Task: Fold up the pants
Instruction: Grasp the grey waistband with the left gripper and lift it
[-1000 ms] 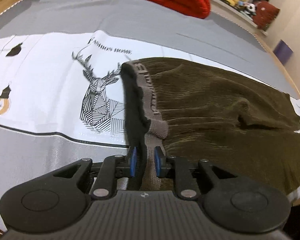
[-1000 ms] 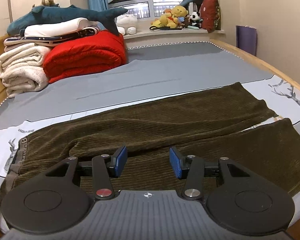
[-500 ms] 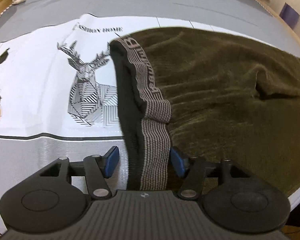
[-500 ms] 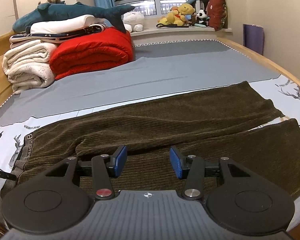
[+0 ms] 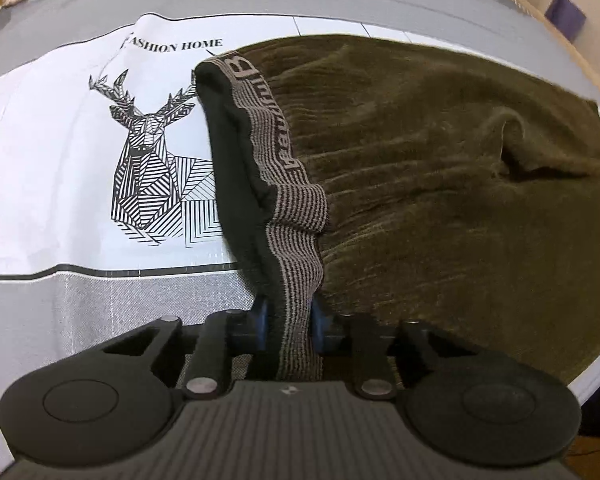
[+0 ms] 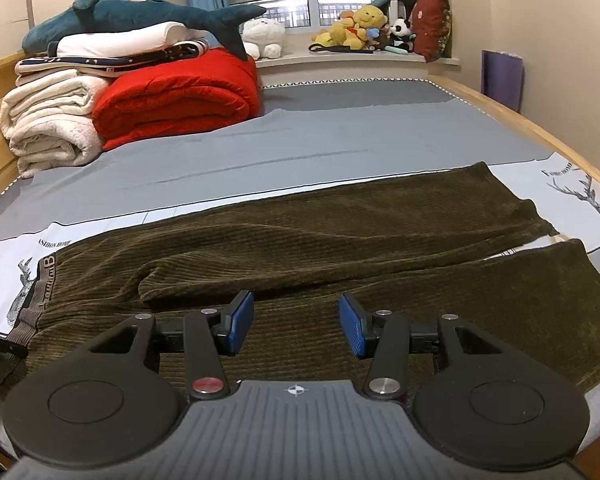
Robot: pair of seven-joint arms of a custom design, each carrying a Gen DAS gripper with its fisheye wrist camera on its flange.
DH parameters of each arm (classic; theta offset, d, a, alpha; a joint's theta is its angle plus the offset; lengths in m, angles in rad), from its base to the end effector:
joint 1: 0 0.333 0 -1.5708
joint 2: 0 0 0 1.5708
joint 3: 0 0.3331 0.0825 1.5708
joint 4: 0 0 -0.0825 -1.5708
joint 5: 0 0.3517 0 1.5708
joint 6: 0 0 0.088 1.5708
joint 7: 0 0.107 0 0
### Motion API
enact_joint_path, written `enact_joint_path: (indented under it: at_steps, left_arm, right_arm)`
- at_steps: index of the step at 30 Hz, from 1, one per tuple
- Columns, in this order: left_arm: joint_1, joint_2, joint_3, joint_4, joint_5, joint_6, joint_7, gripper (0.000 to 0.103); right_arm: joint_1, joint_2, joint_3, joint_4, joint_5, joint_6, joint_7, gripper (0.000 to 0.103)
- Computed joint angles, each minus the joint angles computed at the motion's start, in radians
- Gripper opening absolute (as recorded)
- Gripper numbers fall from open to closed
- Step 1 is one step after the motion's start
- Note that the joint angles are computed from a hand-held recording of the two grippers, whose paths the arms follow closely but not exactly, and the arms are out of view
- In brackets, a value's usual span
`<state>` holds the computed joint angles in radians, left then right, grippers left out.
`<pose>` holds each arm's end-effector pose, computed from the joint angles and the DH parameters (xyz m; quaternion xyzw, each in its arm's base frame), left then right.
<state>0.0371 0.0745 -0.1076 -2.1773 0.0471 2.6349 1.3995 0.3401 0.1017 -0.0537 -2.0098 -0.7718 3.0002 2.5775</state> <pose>0.5524 -0.0392 0.4356 -0.7166 0.6709 -0.1431 0.1264 0.5494 0.2155 0.5289 -0.6316 0.6315 -0.2633 0.3646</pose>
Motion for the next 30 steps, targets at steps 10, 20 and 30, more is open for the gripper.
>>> enact_joint_path:
  at_steps: [10,20,30]
  left_arm:
    - [0.005,-0.065,0.012,-0.066,-0.025,0.035,0.028,0.018]
    - [0.004,-0.104,0.017,-0.080,0.088,0.077,-0.123,0.028]
    - [-0.065,-0.054,0.003,-0.029,0.023,0.008,0.075,0.028]
  right_arm:
    - [0.014,0.013,0.006,0.015,0.007,-0.018,-0.018,0.050]
    - [0.022,0.008,-0.008,0.009,0.023,-0.009,-0.037,0.050]
    - [-0.004,-0.009,-0.002,-0.007,-0.017,-0.023,0.039,0.050]
